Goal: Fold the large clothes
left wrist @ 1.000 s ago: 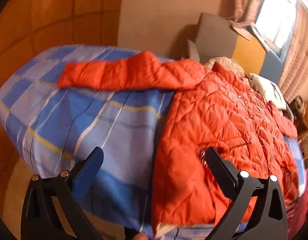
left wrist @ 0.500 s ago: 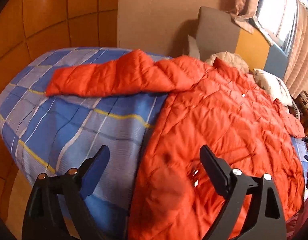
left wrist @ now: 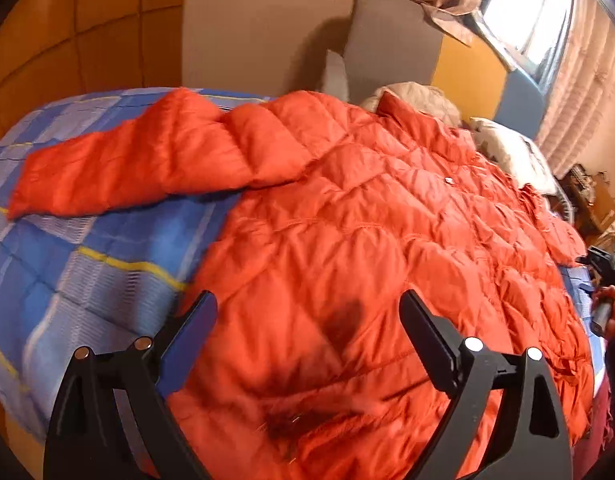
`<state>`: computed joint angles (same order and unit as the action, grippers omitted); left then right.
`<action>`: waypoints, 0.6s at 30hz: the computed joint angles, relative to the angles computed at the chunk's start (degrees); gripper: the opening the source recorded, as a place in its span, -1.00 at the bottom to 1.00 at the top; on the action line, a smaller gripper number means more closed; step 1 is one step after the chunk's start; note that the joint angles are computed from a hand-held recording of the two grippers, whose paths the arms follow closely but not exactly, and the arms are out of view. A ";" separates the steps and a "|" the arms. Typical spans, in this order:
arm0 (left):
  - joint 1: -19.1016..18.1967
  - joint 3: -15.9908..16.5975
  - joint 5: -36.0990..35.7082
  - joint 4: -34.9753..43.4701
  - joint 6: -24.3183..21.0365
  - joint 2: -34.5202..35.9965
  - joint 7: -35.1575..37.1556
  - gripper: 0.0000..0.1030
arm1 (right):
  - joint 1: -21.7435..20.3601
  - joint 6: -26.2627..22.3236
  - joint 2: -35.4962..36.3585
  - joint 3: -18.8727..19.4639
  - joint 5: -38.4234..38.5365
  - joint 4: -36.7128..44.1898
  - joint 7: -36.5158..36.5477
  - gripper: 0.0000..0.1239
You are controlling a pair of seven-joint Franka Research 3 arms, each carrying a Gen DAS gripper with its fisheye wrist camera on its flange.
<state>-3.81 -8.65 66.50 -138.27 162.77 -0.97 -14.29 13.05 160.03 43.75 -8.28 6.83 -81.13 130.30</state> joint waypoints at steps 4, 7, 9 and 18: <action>-0.59 0.27 -4.45 2.64 -0.59 4.19 7.67 0.77 | 0.78 -0.41 1.78 -1.69 -1.32 2.40 1.22 -0.01; -1.35 0.97 -6.24 4.39 -1.56 5.98 11.96 0.77 | 0.78 -3.07 3.48 -2.25 -2.91 5.82 1.02 -0.11; -1.81 1.41 -7.28 5.79 -3.40 6.84 14.20 0.77 | 0.62 -6.55 5.16 -2.71 -4.09 9.43 1.13 -0.22; -3.43 3.56 -3.95 9.32 -5.15 10.07 15.43 0.79 | -2.49 -22.71 15.32 -0.11 -8.53 30.19 -5.94 -0.71</action>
